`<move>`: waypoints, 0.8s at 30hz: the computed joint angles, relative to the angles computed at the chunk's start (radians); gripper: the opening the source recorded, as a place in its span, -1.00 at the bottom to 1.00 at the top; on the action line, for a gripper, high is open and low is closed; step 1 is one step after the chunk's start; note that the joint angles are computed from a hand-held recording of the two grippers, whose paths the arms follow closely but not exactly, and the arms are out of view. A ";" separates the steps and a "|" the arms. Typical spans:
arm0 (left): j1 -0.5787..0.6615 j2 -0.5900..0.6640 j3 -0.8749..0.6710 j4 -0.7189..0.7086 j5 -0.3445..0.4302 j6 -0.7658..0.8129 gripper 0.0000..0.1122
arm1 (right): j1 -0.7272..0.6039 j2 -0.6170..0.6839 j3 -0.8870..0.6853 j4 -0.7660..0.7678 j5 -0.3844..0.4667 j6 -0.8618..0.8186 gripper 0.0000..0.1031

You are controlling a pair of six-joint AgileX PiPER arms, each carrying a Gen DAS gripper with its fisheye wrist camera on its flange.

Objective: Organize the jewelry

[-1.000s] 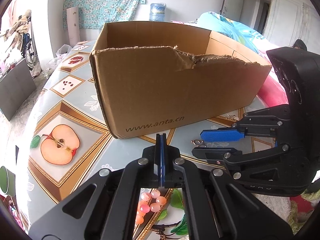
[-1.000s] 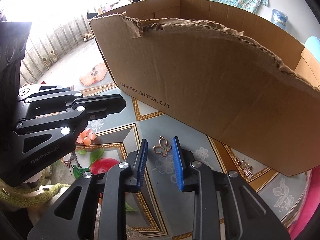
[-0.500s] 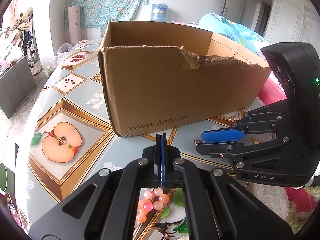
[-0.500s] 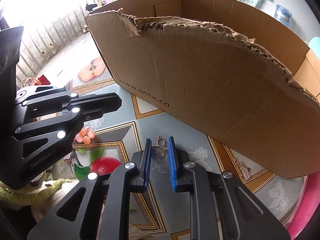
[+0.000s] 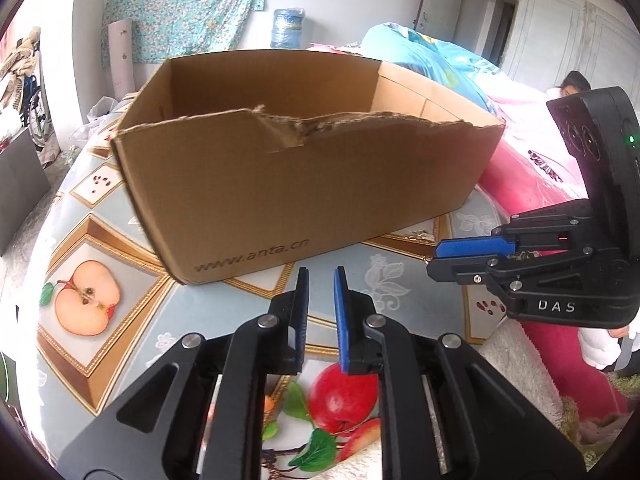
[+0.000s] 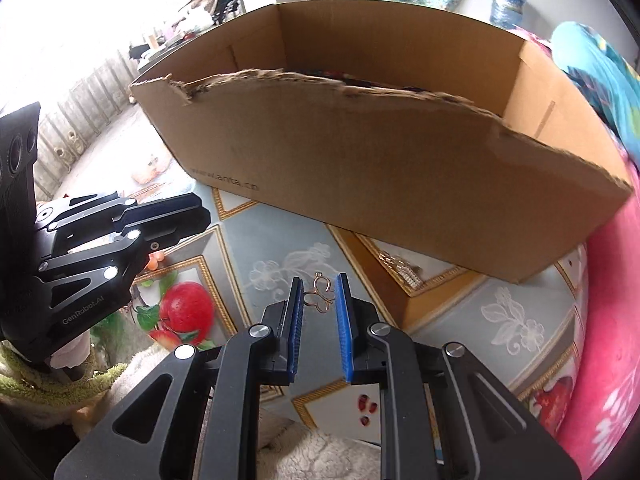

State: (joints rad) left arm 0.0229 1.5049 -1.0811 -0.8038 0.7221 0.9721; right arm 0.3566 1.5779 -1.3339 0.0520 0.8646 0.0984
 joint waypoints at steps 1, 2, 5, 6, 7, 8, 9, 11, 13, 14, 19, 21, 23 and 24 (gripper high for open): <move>-0.020 0.004 -0.004 -0.002 0.001 0.002 -0.79 | -0.020 -0.023 0.024 -0.002 -0.007 0.012 -0.68; -0.042 0.011 -0.010 -0.003 0.002 0.002 -0.79 | -0.040 -0.042 0.047 -0.001 -0.018 0.017 -0.68; -0.114 0.031 -0.021 -0.004 -0.017 0.009 -0.78 | -0.093 -0.082 0.084 0.014 -0.041 0.016 -0.68; -0.140 0.040 -0.027 0.001 -0.029 0.013 -0.78 | -0.108 -0.091 0.096 0.024 -0.052 0.007 -0.68; -0.166 0.050 -0.036 0.011 -0.040 0.012 -0.78 | -0.123 -0.099 0.107 0.033 -0.063 -0.004 -0.68; -0.189 0.061 -0.045 0.019 -0.051 0.014 -0.78 | -0.141 -0.109 0.130 0.047 -0.081 -0.024 -0.68; -0.213 0.074 -0.055 0.030 -0.063 0.012 -0.77 | -0.152 -0.120 0.146 0.059 -0.092 -0.036 -0.68; -0.255 0.098 -0.076 0.060 -0.084 0.005 -0.77 | -0.180 -0.121 0.155 0.097 -0.105 -0.077 -0.68; -0.296 0.121 -0.094 0.118 -0.115 -0.030 -0.77 | -0.214 -0.121 0.168 0.146 -0.120 -0.133 -0.68; -0.315 0.131 -0.104 0.157 -0.128 -0.060 -0.77 | -0.223 -0.125 0.181 0.164 -0.131 -0.150 -0.68; -0.368 0.167 -0.128 0.268 -0.161 -0.147 -0.62 | -0.270 -0.117 0.207 0.258 -0.158 -0.239 -0.68; -0.383 0.178 -0.136 0.307 -0.170 -0.180 -0.61 | -0.278 -0.120 0.220 0.279 -0.166 -0.257 -0.68; -0.390 0.182 -0.141 0.323 -0.177 -0.199 -0.60 | -0.290 -0.116 0.225 0.306 -0.171 -0.282 -0.68; -0.394 0.188 -0.152 0.339 -0.174 -0.218 -0.60 | -0.294 -0.115 0.228 0.315 -0.173 -0.293 -0.68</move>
State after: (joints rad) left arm -0.3708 1.6934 -1.2330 -0.4646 0.5480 0.7536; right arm 0.0625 1.4631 -1.1058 0.3671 0.6912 -0.1945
